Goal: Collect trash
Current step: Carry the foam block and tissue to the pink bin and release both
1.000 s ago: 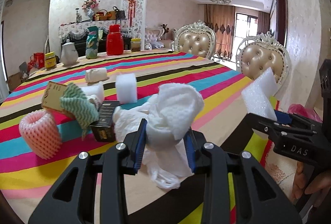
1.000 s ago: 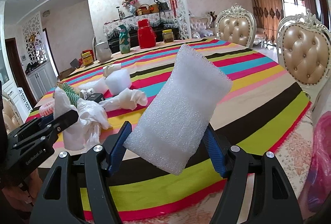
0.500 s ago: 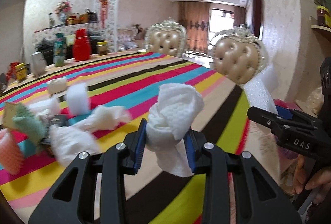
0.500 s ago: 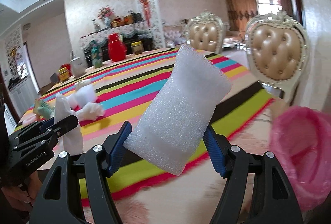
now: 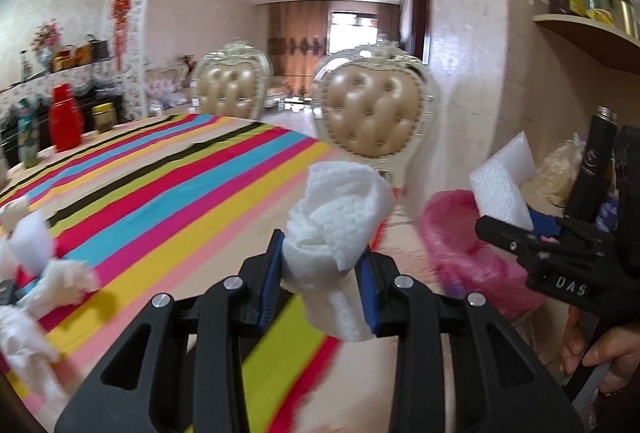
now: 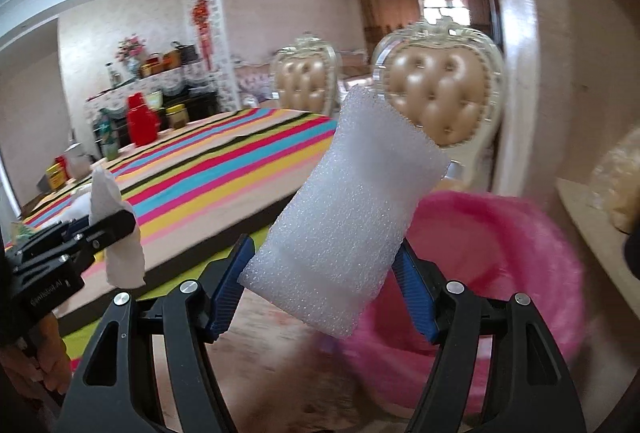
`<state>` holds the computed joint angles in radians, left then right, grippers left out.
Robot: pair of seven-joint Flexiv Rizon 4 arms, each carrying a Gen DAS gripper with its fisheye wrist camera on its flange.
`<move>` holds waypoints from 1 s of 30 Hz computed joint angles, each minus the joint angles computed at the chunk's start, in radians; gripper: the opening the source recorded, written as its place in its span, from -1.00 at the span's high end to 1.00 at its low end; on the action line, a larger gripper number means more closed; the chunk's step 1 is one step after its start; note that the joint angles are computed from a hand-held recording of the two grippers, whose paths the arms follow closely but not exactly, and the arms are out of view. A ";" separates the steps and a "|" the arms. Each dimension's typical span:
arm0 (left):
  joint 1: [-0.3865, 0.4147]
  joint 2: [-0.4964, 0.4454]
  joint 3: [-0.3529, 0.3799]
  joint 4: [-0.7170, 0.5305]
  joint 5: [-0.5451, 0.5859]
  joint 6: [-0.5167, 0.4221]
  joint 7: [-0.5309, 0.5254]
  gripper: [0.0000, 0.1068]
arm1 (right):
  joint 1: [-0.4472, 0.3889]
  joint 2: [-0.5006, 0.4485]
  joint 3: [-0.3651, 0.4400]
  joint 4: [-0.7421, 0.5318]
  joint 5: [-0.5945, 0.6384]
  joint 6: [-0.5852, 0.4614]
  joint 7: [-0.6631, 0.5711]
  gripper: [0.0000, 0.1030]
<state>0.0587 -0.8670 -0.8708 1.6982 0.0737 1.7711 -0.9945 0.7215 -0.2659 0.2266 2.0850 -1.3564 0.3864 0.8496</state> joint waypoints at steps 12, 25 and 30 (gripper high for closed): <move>-0.149 -0.104 -0.072 -0.153 -0.109 -0.179 0.180 0.36 | -0.022 0.146 0.076 0.182 0.183 -0.097 0.023 -0.30; -0.374 -0.150 0.049 -0.344 -0.287 -0.345 0.324 0.28 | -0.045 0.205 0.113 0.255 0.249 -0.101 0.051 -0.31; -0.387 -0.144 0.065 -0.347 -0.358 -0.300 0.349 -0.37 | -0.054 0.208 0.109 0.258 0.243 -0.091 0.063 -0.35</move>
